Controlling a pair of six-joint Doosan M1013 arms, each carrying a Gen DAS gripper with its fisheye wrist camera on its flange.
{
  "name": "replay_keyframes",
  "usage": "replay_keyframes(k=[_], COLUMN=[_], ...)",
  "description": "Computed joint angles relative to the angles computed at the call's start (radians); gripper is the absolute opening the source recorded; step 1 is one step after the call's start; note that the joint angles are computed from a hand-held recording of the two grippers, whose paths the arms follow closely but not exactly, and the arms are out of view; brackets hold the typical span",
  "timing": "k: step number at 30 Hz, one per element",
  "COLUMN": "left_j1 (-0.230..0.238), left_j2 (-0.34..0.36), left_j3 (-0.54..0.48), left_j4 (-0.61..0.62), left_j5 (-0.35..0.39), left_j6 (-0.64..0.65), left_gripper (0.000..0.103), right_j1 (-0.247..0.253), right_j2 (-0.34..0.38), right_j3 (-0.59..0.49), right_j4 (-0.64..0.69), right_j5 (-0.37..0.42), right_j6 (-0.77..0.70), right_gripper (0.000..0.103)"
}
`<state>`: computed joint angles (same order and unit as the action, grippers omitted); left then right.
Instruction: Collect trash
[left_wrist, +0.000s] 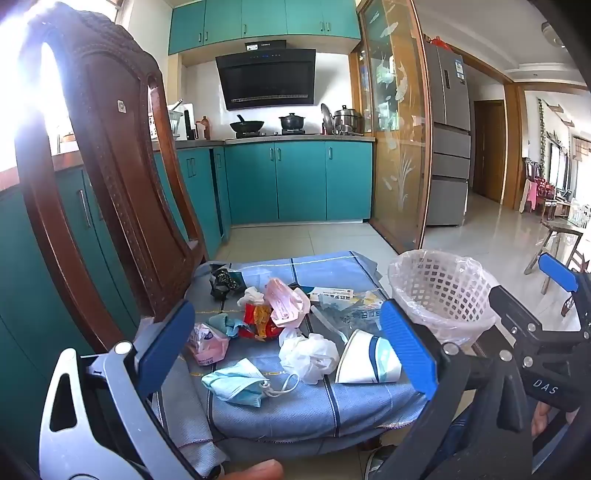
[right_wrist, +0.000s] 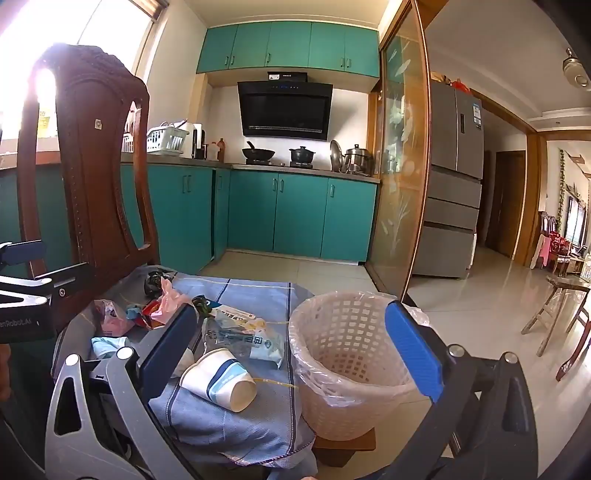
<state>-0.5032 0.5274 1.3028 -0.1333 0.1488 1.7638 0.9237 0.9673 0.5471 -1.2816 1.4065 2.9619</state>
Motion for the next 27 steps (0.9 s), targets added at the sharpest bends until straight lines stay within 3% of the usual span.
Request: replay_keyframes(k=[8,12,15,27], left_j1=[0.001,0.001,0.002,0.003], left_j2=[0.000,-0.007,-0.006,-0.006], left_j3=[0.000,0.005,0.004,0.008], left_j4=[-0.014,0.003,-0.011,-0.027], left_j5=[-0.003,-0.002,-0.002,-0.005], left_j6=[0.013,-0.006,0.010,0.023], left_gripper=[0.100,0.100,0.100,0.100], right_j1=[0.000,-0.007,-0.002,-0.001], right_j2=[0.007,0.040,0.010,0.020], right_j3=[-0.018,-0.080,-0.014,-0.038], right_j4=[0.012,0.020,0.008,0.018], right_j5=[0.000,-0.001,-0.017,-0.014], right_j6=[-0.028,-0.066,-0.032,-0.065], right_gripper=[0.100,0.100,0.100,0.100])
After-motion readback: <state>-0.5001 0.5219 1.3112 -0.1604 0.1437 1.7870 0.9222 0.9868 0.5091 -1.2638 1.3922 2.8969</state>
